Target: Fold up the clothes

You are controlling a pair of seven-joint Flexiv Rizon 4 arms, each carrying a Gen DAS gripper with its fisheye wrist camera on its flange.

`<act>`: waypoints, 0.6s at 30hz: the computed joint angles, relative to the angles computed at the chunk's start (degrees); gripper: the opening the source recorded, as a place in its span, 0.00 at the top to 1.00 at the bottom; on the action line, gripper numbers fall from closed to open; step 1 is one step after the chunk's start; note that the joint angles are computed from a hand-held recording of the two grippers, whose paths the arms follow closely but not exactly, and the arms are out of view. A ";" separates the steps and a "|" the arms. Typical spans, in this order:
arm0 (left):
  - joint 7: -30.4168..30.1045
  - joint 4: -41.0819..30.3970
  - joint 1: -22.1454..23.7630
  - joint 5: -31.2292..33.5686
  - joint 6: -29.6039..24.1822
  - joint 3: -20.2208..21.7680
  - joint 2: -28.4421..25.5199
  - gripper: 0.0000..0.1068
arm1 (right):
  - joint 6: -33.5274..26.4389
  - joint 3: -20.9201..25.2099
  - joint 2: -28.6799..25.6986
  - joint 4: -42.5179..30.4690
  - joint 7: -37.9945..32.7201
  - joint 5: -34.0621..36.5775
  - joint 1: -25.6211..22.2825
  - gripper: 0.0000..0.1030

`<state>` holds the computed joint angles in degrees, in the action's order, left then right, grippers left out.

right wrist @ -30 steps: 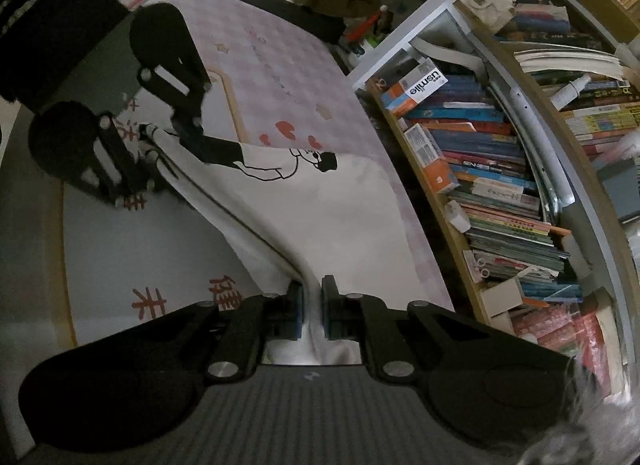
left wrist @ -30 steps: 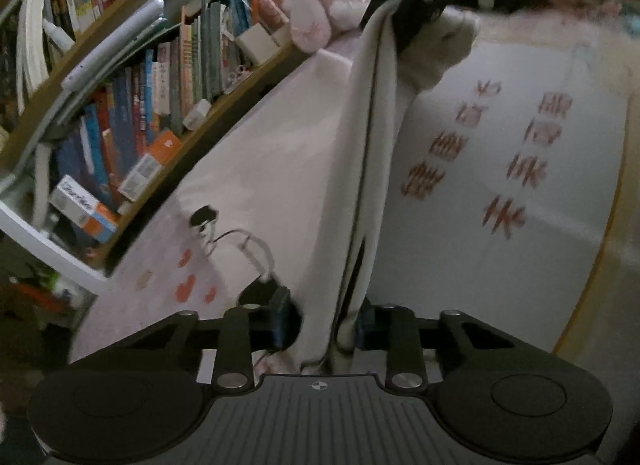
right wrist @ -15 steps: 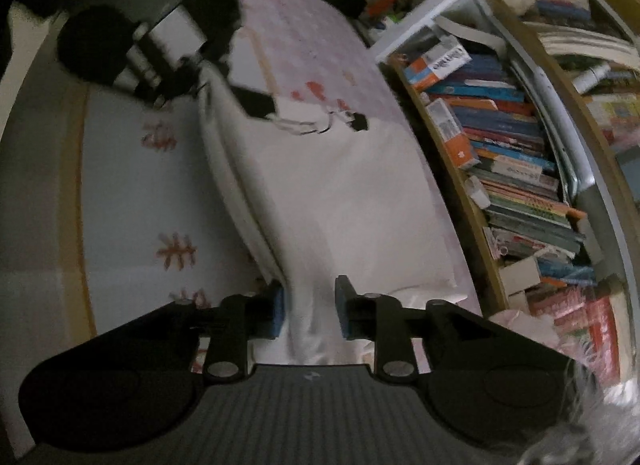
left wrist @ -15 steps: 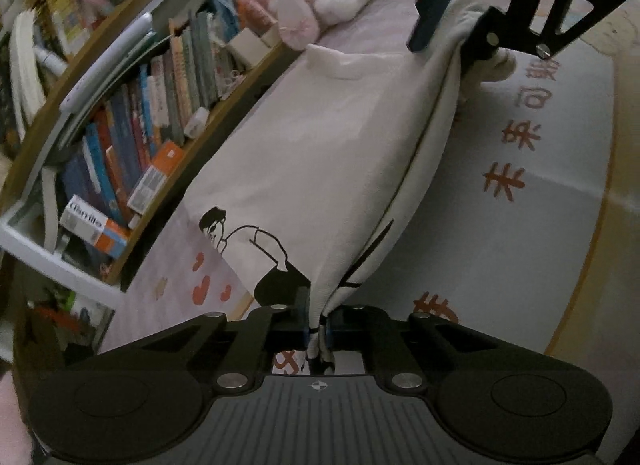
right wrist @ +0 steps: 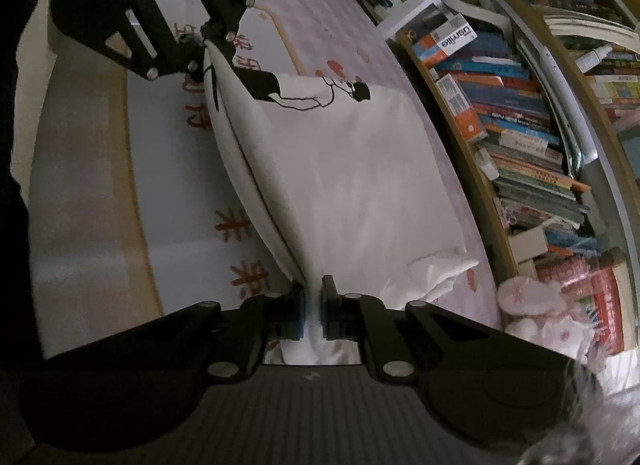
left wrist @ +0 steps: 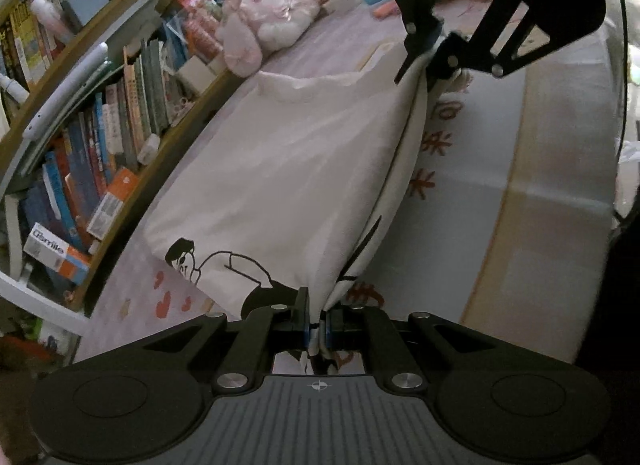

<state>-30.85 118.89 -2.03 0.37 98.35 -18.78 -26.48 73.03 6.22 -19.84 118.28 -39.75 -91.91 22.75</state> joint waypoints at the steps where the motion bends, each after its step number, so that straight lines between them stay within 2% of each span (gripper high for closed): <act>1: 0.74 0.75 2.23 0.41 0.20 -2.23 0.24 0.95 | -1.35 0.47 0.33 0.35 -0.57 1.75 0.62 0.93; 5: 3.54 3.71 11.53 1.97 0.74 -11.48 0.78 0.95 | -6.12 1.43 1.10 1.07 -2.68 6.86 3.52 0.93; 10: 6.26 6.99 23.76 3.85 0.44 -23.54 0.06 0.95 | -11.32 2.45 1.98 1.77 -1.60 11.91 6.92 0.93; 15: 7.56 8.89 31.53 3.47 -1.78 -30.96 0.25 0.95 | -13.62 3.28 2.59 2.10 -0.73 15.12 9.32 0.93; 18: 8.93 9.50 38.18 1.57 -5.37 -37.92 0.92 0.95 | -13.59 3.98 3.66 2.09 -1.50 18.53 9.77 0.93</act>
